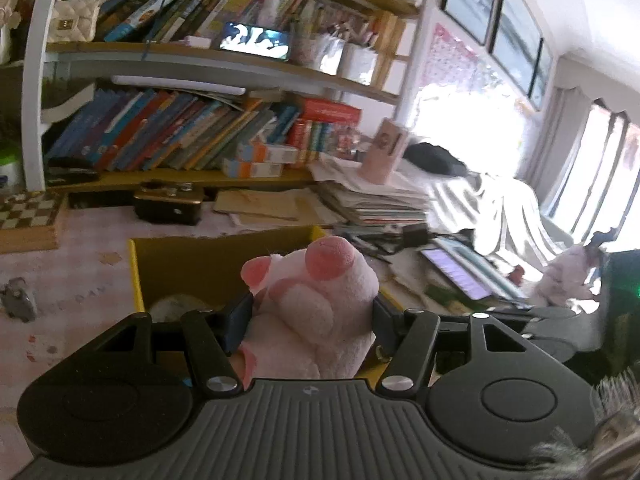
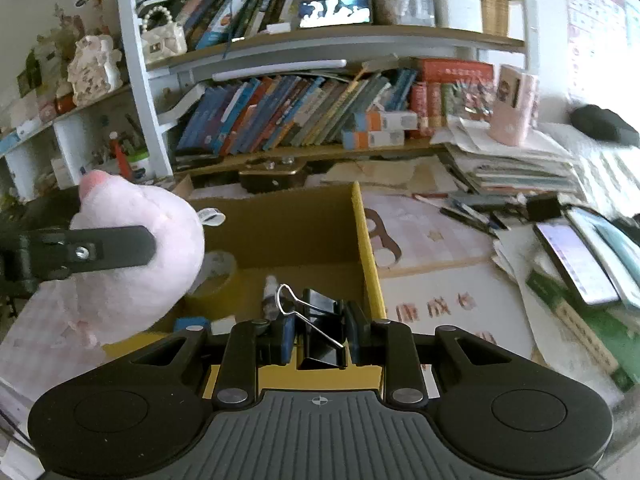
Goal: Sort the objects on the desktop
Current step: 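Open the left tool over the box while the right tool releases the clip into it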
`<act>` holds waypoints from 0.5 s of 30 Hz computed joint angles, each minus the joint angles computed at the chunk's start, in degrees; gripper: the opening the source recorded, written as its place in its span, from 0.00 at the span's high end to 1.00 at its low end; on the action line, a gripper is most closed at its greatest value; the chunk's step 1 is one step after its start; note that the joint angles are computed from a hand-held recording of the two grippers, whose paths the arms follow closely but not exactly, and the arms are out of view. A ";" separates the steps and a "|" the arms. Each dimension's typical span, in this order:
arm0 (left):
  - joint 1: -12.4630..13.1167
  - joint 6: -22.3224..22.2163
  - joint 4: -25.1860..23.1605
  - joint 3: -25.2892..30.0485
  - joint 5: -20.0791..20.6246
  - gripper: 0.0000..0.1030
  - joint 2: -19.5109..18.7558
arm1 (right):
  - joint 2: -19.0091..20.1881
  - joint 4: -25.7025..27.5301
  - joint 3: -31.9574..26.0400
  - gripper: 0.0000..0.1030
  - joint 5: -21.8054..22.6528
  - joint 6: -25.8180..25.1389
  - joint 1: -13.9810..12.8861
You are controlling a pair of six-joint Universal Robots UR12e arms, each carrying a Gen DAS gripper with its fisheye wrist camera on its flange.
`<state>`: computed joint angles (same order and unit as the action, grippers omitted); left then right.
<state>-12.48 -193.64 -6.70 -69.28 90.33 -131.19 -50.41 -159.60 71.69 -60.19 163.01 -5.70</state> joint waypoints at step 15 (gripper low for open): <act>0.72 5.49 -17.32 13.32 5.84 0.40 -7.36 | 8.52 10.36 -14.80 0.75 -0.61 -19.47 2.98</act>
